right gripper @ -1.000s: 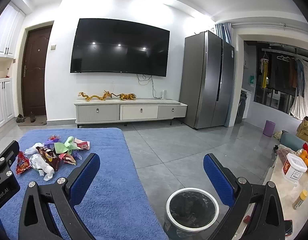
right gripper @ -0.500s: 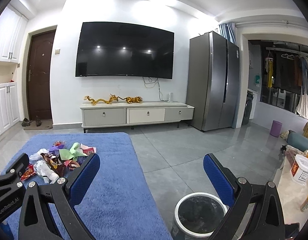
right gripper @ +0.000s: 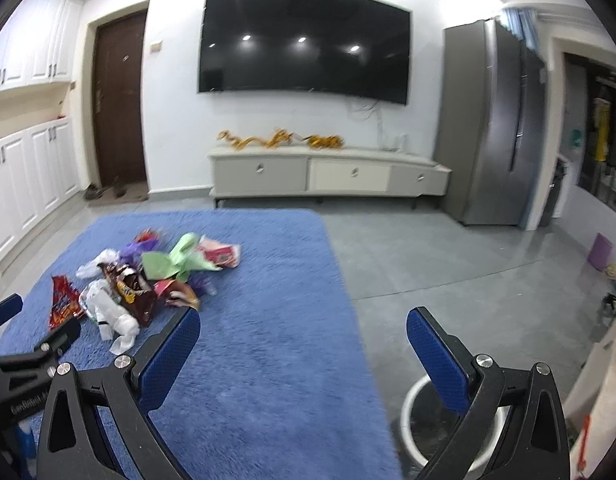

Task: Collect trash
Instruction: 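Grasp the red chip bag with the left tool while the right tool grasps a white plastic bag, then carry the red chip bag and white plastic bag over the trash bin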

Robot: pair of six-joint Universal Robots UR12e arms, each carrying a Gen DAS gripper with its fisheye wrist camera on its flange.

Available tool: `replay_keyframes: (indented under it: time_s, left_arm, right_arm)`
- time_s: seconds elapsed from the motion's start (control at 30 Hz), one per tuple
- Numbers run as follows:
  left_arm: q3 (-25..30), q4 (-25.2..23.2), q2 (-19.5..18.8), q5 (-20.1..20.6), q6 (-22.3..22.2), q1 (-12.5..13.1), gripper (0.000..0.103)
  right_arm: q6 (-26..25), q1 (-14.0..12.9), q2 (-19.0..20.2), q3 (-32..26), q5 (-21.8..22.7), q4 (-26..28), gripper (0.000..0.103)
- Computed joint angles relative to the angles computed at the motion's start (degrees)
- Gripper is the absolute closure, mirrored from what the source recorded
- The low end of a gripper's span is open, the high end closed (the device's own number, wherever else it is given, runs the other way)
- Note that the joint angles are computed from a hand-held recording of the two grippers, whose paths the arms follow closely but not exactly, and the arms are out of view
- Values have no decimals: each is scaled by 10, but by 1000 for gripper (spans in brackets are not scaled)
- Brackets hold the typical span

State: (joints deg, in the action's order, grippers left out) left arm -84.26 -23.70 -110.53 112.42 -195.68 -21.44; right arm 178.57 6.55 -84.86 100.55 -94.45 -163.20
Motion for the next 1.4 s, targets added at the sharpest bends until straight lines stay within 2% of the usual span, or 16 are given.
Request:
replay_keyframes:
  time_s: [0.23, 0.33, 0.4, 0.43, 0.5, 0.57, 0.73, 0.8, 0.87, 0.97, 1.07, 1.23, 1.4]
  left_arm:
    - [-23, -55, 16, -48, -45, 54, 1]
    - [-28, -68, 19, -67, -61, 72, 1]
    - [-29, -75, 20, -99, -70, 85, 2]
    - [-28, -78, 19, -112, -72, 90, 2]
    - [-24, -82, 16, -124, -72, 95, 6]
    - [-17, -84, 11, -137, -69, 98, 14]
    - [-1, -89, -2, -162, -63, 105, 29]
    - [5, -99, -8, -166, -63, 105, 39]
    - [7, -110, -10, -177, -65, 107, 59]
    - [3, -112, -8, -172, -64, 103, 72]
    - [-4, -106, 1, -161, -60, 98, 77]
    - [-15, -91, 18, -132, -49, 83, 80]
    - [-24, -78, 34, -119, -38, 67, 82]
  right_arm:
    - [-22, -5, 34, -33, 134, 70, 3]
    - [-37, -4, 50, -50, 198, 109, 16]
    - [-61, -2, 61, -66, 239, 148, 34]
    - [-73, 1, 66, -72, 249, 160, 38]
    - [-95, 6, 76, -84, 266, 180, 50]
    - [-119, 11, 86, -96, 287, 199, 57]
    - [-154, 17, 105, -117, 312, 219, 65]
    - [-157, 20, 112, -124, 306, 228, 65]
    - [-160, 22, 118, -127, 300, 236, 65]
    - [-159, 22, 121, -128, 291, 242, 76]
    - [-147, 12, 110, -113, 311, 230, 81]
    - [-130, -2, 80, -78, 330, 202, 82]
    - [-105, -19, 45, -40, 338, 169, 82]
